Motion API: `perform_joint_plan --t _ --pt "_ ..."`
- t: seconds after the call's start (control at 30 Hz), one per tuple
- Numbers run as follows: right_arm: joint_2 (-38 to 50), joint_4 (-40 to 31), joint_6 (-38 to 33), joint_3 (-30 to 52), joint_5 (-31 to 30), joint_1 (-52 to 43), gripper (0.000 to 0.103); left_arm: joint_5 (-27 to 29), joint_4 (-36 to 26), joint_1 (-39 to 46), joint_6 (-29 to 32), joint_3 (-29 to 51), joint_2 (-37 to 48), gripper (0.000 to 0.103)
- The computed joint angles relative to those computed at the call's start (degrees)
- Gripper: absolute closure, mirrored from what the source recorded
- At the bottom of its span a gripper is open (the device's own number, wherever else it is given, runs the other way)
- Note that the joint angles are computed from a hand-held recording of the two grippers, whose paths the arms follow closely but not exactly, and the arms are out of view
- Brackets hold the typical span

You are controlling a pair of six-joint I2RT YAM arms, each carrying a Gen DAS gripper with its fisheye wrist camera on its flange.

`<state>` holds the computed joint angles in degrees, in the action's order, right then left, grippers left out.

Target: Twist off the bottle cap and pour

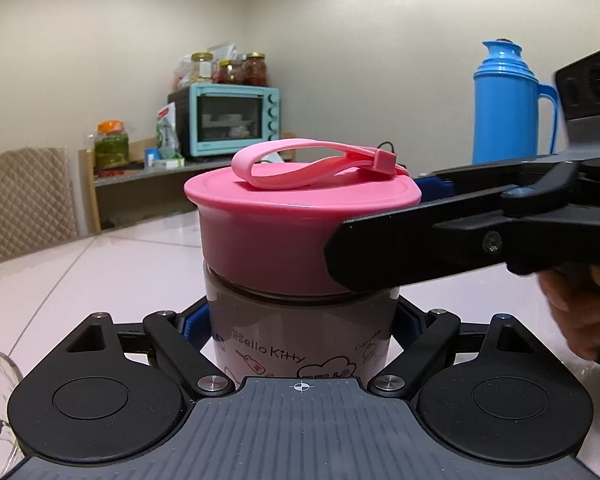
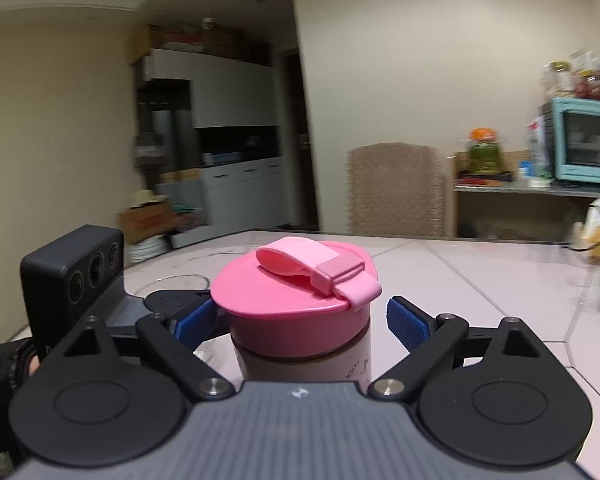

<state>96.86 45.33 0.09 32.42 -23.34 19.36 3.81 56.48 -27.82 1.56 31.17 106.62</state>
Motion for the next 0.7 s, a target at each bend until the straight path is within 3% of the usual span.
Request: perform_joint_plan --t 0.33,0.7 --pt "1.12 1.86 6.30 -0.20 17.56 8.30 0.009 0.77 -1.05 0.75 -0.21 1.21 0.08 0.013" --pt "1.43 -0.33 8.52 1.57 24.67 11.67 0.009 0.63 -0.97 0.71 -0.10 0.97 -0.01 0.013"
